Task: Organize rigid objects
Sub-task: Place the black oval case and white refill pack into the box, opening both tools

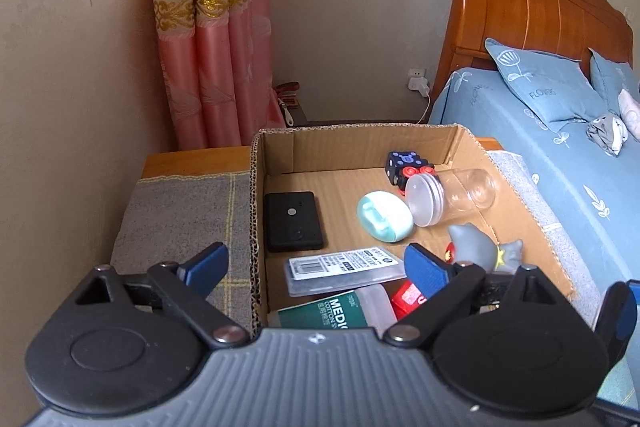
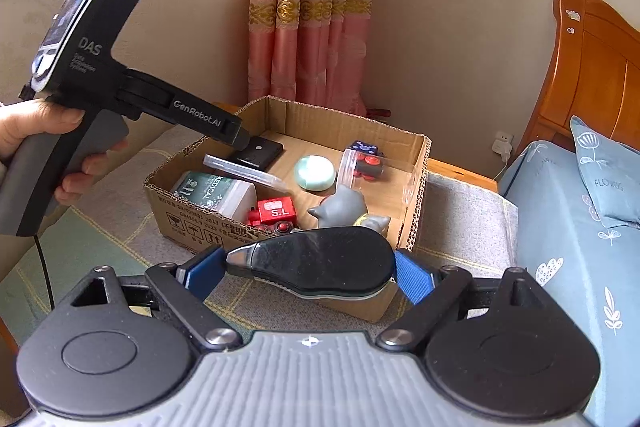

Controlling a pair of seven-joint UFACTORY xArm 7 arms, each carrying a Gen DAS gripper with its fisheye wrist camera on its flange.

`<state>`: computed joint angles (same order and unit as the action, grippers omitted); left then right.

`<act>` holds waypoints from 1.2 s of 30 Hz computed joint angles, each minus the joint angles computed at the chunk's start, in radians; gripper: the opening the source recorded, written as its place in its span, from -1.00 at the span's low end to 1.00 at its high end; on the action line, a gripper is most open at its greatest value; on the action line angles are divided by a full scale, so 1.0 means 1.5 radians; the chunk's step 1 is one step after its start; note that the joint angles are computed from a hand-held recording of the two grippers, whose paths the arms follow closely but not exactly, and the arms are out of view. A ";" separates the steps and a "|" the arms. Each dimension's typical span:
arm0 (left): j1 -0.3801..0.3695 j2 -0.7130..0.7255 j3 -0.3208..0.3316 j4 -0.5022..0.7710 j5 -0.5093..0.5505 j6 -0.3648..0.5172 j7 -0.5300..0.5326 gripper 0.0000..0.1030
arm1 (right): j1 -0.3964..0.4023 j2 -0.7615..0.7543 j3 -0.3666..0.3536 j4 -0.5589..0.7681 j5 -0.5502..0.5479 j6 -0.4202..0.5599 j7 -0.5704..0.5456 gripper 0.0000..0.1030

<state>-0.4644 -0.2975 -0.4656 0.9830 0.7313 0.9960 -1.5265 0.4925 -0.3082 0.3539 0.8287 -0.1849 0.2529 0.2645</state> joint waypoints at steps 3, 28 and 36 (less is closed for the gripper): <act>-0.011 -0.009 -0.022 0.001 0.000 0.048 -0.008 0.94 | 0.003 0.021 -0.003 0.021 0.003 0.003 -0.007 0.80; -0.063 -0.087 -0.130 -0.012 -0.073 0.249 -0.137 0.96 | 0.150 0.524 -0.102 0.637 -0.030 0.253 -0.025 0.80; -0.074 -0.080 -0.133 -0.003 -0.066 0.264 -0.153 0.96 | 0.185 0.555 -0.146 0.678 -0.048 0.260 0.031 1.00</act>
<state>-0.5748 -0.4180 -0.6649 0.9777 0.6322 1.3926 -1.7554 0.7704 0.5236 0.1351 1.8456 -0.2577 0.6435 0.3103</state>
